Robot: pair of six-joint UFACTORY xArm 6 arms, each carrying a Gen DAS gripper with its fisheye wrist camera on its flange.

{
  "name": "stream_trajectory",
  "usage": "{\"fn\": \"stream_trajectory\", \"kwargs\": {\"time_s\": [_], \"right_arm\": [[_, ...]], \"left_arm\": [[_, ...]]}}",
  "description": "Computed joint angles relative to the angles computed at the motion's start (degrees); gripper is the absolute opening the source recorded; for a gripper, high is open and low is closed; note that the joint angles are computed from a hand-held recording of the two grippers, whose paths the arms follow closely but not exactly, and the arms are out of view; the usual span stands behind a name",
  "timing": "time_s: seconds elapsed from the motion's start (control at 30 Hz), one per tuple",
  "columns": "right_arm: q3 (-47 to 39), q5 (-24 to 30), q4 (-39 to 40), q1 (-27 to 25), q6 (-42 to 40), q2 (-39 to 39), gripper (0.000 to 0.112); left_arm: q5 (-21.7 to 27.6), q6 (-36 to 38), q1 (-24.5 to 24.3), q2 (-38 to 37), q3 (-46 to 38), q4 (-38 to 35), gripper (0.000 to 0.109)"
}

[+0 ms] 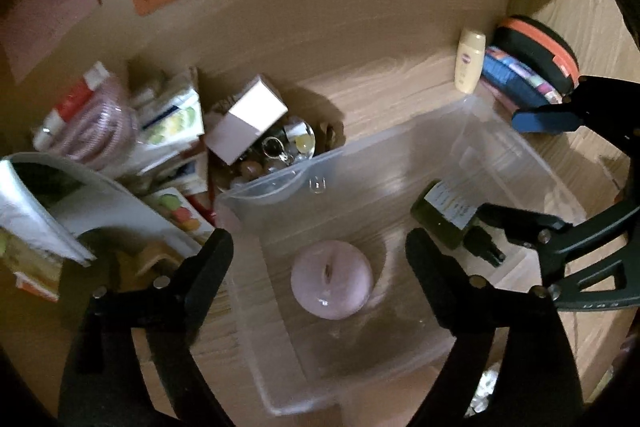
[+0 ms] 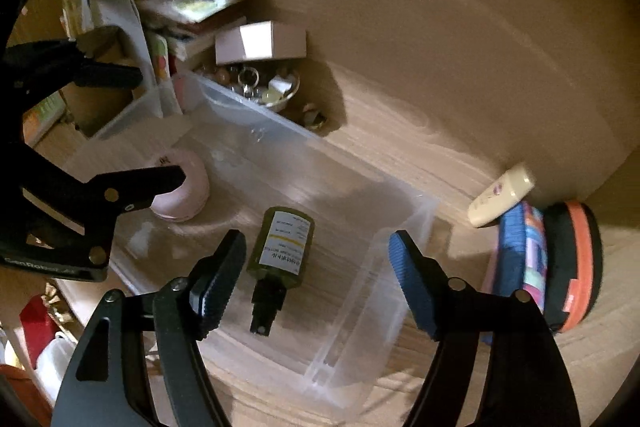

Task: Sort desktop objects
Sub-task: 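Open both tools to drop the pink container and green bottle into the box, then grasp the clear plastic cup with the left tool while the right tool grasps the white pouch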

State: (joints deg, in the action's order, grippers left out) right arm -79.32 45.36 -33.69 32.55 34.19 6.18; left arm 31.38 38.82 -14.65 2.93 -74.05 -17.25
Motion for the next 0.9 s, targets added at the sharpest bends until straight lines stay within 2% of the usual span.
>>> {"fn": "stream_trajectory", "kwargs": {"time_s": [0.23, 0.57, 0.9], "right_arm": [[3.4, 0.11, -5.28, 2.02, 5.07, -5.15, 0.076], [9.82, 1.06, -10.12, 4.95, 11.84, -12.82, 0.078], [16.35, 1.96, -14.64, 8.99, 18.25, -19.01, 0.082]], "left_arm": [[-2.13, 1.95, 0.83, -7.04, 5.89, -2.31, 0.092], [-4.9, 3.91, 1.31, -17.97, 15.47, -4.94, 0.095], [-5.51, 4.57, 2.36, -25.74, 23.26, -7.45, 0.096]]}}
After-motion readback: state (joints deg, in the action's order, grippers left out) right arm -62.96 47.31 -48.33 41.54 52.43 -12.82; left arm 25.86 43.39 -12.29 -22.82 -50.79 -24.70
